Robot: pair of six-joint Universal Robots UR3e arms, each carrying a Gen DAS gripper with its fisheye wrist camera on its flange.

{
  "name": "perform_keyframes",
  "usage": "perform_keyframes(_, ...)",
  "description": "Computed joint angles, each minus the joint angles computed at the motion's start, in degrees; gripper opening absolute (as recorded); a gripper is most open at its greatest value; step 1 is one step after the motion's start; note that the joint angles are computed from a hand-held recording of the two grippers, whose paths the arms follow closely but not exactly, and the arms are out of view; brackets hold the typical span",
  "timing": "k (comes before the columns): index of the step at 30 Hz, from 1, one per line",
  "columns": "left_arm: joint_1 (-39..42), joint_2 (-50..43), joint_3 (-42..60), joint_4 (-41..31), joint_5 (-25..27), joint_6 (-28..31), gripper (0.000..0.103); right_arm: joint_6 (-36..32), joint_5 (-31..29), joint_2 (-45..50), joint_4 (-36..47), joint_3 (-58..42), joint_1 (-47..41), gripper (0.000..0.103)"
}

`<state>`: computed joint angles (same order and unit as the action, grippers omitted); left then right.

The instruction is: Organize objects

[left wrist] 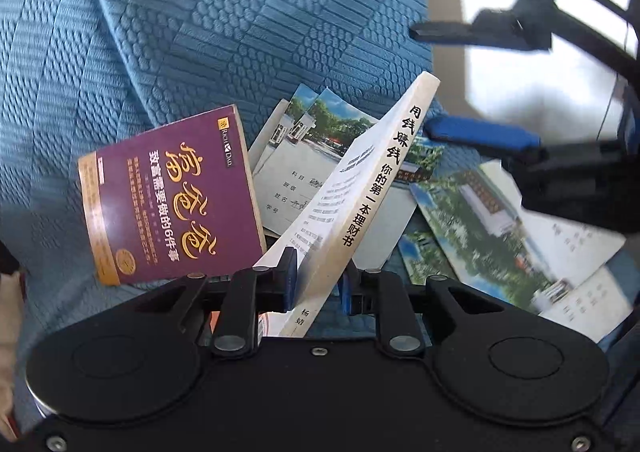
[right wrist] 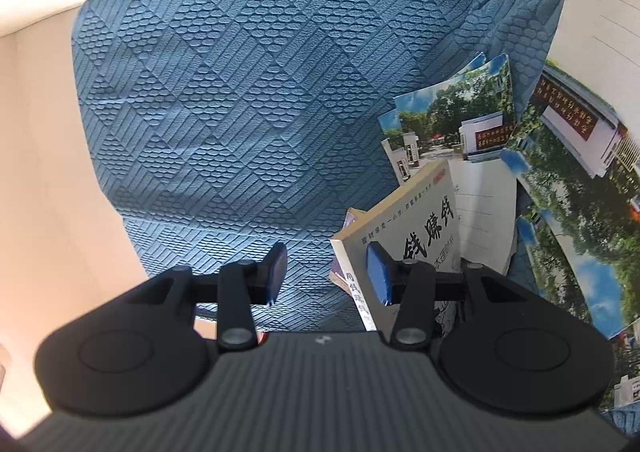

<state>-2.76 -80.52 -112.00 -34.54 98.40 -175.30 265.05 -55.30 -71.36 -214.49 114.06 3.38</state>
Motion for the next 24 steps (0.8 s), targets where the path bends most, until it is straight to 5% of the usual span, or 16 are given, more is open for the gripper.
perform_keyframes(5,4.1,0.7,2.8,-4.8,-4.6,-4.1,0.019,6.4,0.1,3.4,-6.5,-1.3,0.8,0.047)
perform_keyframes(9,8.4,2.3,5.0,-8.8,-9.2,-7.0,0.019,5.9,-1.4,0.9,-3.1,-0.1,2.4,0.047)
perform_keyframes(13,15.3,5.0,6.1,-13.2,-16.7,-9.6,0.019,14.8,-2.0,3.0,-8.1,1.2,3.9,0.048)
perform_keyframes(24,31.6,10.7,9.4,-27.2,-31.0,-10.9,0.017,24.9,-11.4,3.1,1.3,-0.3,16.1,0.048)
